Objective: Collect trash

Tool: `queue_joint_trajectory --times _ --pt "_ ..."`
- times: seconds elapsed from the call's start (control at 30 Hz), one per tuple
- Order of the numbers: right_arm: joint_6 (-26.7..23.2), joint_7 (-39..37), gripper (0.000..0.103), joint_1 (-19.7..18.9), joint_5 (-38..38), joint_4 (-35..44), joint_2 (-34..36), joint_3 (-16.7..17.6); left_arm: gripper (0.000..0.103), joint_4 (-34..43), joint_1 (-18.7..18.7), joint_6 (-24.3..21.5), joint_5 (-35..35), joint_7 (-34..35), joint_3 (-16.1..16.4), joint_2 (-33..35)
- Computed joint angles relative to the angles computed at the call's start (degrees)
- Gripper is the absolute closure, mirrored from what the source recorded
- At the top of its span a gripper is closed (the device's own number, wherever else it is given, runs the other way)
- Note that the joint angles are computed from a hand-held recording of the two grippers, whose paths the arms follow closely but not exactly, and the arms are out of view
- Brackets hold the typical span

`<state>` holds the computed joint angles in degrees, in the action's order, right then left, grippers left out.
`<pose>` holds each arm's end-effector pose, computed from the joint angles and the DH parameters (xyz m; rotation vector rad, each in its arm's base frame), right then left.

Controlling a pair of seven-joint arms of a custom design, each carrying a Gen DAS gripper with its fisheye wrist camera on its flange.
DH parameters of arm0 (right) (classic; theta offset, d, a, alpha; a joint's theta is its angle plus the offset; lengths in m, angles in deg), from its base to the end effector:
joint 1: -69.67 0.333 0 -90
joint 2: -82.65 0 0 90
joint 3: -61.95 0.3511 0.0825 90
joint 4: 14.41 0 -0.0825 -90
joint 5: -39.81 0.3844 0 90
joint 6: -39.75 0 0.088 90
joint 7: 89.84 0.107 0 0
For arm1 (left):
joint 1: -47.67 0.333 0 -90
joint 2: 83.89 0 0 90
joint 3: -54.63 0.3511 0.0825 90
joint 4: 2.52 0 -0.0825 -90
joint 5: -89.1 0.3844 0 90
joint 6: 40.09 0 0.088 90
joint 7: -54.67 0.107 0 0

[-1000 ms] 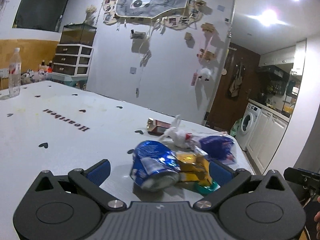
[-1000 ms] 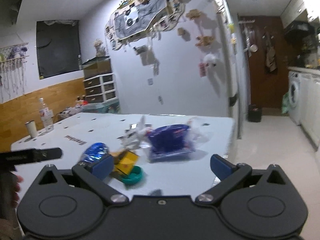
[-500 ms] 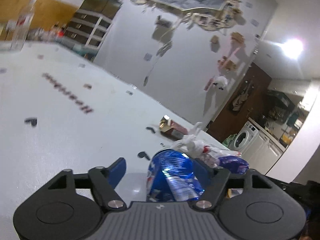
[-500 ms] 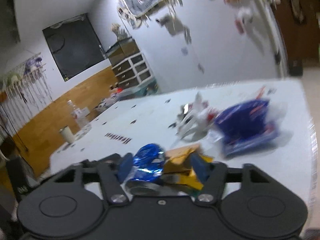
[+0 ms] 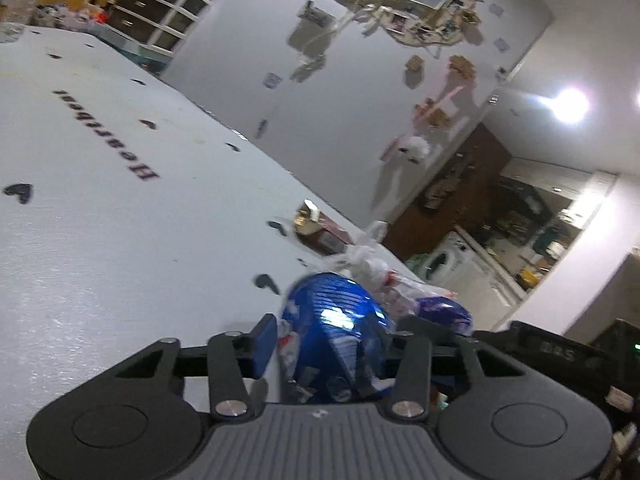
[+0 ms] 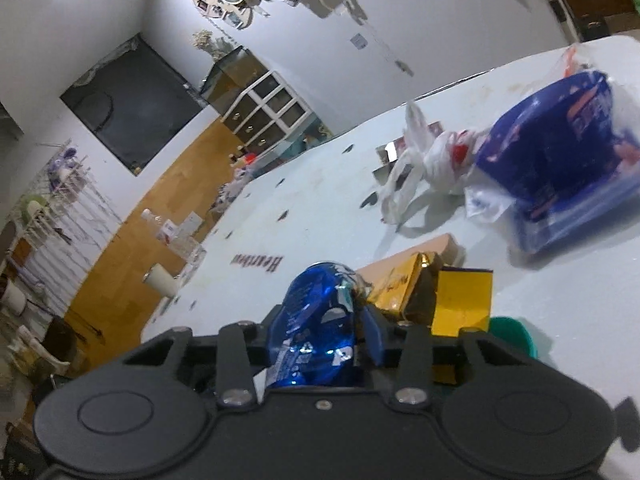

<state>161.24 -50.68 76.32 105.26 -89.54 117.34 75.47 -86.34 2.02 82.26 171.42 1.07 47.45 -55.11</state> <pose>0.7283 0.2580 0.4743 -1.7894 0.9153 0.4641 0.5008 -0.5563 0.4732 -2.0681 0.7760 -1.3191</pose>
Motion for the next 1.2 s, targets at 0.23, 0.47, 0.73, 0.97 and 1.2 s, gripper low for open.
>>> queue_joint_trajectory --times 0.23,0.47,0.73,0.97,1.2 --pt "-6.32 1.82 0.067 -1.48 -1.31 3.13 1.99 -0.10 0.068 -1.67 -0.62 1.54 4.19 0.15 0.25 -0.62" --pt "-14.10 5.20 0.066 -3.60 -3.04 7.50 5.14 0.05 0.070 -1.77 -0.70 3.87 5.56 6.94 -0.69 -0.91" --pt "-27.44 4.93 0.063 -6.30 -3.67 11.06 8.63 0.85 0.083 -5.44 0.68 9.47 13.22 -6.00 -1.43 -2.15" --pt "-24.59 3.23 0.064 -5.95 -2.02 4.65 4.71 -0.39 0.084 -5.95 0.93 9.67 14.05 -10.04 -1.72 -2.21" --pt "-23.25 0.87 0.083 -6.14 -0.60 0.32 1.02 -1.56 0.084 -1.43 -0.33 4.88 6.07 1.07 -2.17 -0.69"
